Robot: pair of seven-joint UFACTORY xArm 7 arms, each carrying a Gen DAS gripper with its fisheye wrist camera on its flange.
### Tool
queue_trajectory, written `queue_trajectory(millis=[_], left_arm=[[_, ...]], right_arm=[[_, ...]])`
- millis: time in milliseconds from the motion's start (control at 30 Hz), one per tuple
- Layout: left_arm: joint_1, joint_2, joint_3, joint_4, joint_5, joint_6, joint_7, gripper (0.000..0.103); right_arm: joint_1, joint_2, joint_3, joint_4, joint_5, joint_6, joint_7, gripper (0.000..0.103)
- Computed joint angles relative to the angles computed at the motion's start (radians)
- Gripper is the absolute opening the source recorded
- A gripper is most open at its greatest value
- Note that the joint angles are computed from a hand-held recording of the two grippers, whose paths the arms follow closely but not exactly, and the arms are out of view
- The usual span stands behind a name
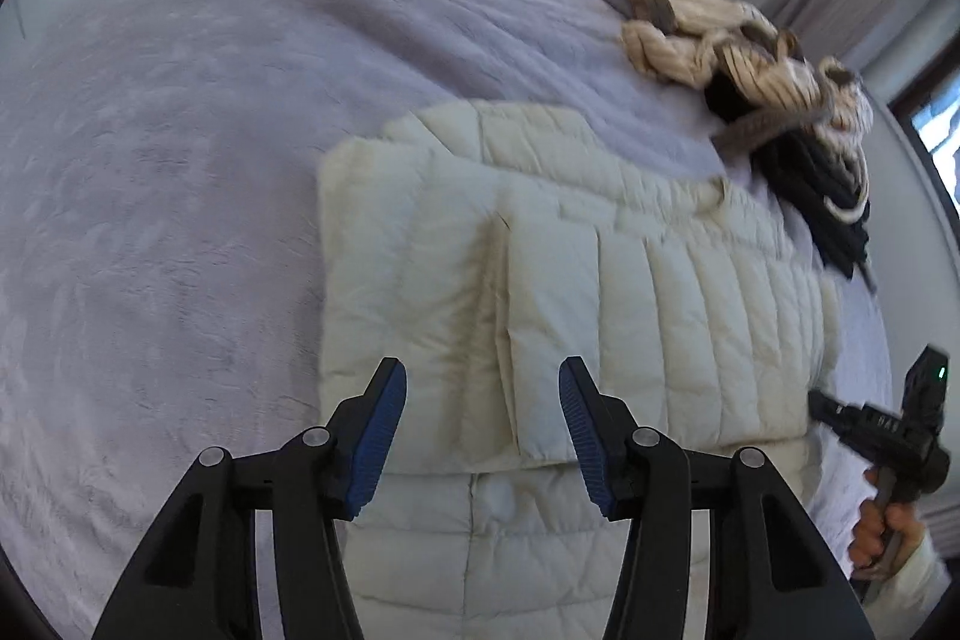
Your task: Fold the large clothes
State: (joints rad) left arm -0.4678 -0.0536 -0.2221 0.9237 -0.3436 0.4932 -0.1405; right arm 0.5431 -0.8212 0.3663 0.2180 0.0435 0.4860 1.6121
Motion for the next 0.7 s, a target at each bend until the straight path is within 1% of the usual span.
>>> queue_trajectory(millis=[100, 167, 200, 233, 267, 333, 367, 433, 467, 500, 533, 567, 600, 633, 700], left_arm=[[-0.004, 0.018, -0.005, 0.028, 0.012, -0.008, 0.008, 0.054], [-0.013, 0.054, -0.017, 0.057, 0.054, -0.020, -0.011, 0.054], [-0.019, 0.077, -0.024, 0.075, 0.074, -0.026, -0.026, 0.054], [-0.024, 0.090, -0.027, 0.087, 0.093, -0.028, -0.047, 0.054], [-0.031, 0.113, -0.031, 0.105, 0.116, -0.036, -0.073, 0.054], [-0.045, 0.148, -0.034, 0.129, 0.159, -0.055, -0.125, 0.054], [-0.052, 0.169, -0.032, 0.144, 0.192, -0.059, -0.160, 0.054], [-0.061, 0.195, -0.030, 0.161, 0.228, -0.058, -0.197, 0.054], [-0.064, 0.210, -0.028, 0.167, 0.243, -0.059, -0.209, 0.054], [-0.069, 0.225, -0.025, 0.174, 0.263, -0.059, -0.224, 0.054], [-0.076, 0.239, -0.020, 0.181, 0.291, -0.056, -0.242, 0.054], [-0.080, 0.251, -0.017, 0.187, 0.309, -0.052, -0.252, 0.054], [-0.086, 0.268, -0.015, 0.195, 0.330, -0.052, -0.261, 0.054], [-0.088, 0.276, -0.015, 0.196, 0.339, -0.058, -0.266, 0.054], [-0.100, 0.302, -0.009, 0.203, 0.373, -0.080, -0.280, 0.054]], right_arm=[[-0.015, -0.014, 0.015, 0.016, -0.018, 0.026, 0.006, 0.023], [-0.044, -0.062, 0.031, 0.033, -0.054, 0.092, 0.007, 0.026], [-0.051, -0.082, 0.035, 0.035, -0.064, 0.117, 0.009, 0.038], [-0.065, -0.112, 0.034, 0.035, -0.076, 0.152, 0.010, 0.053], [-0.077, -0.161, 0.021, 0.011, -0.081, 0.166, 0.013, 0.057], [-0.096, -0.226, -0.011, -0.034, -0.074, 0.156, 0.017, 0.057], [-0.106, -0.246, -0.027, -0.060, -0.067, 0.136, 0.017, 0.057], [-0.126, -0.248, -0.062, -0.093, -0.052, 0.074, 0.005, 0.057], [-0.134, -0.230, -0.090, -0.118, -0.040, 0.003, -0.011, 0.057], [-0.139, -0.199, -0.110, -0.124, -0.032, -0.042, -0.032, 0.056], [-0.143, -0.174, -0.118, -0.123, -0.028, -0.068, -0.049, 0.035], [-0.145, -0.120, -0.133, -0.113, -0.031, -0.098, -0.089, 0.019], [-0.150, -0.093, -0.134, -0.101, -0.033, -0.086, -0.112, 0.013], [-0.165, -0.058, -0.125, -0.086, -0.039, -0.071, -0.128, 0.013], [-0.174, -0.007, -0.119, -0.109, -0.026, -0.123, -0.135, 0.013]])
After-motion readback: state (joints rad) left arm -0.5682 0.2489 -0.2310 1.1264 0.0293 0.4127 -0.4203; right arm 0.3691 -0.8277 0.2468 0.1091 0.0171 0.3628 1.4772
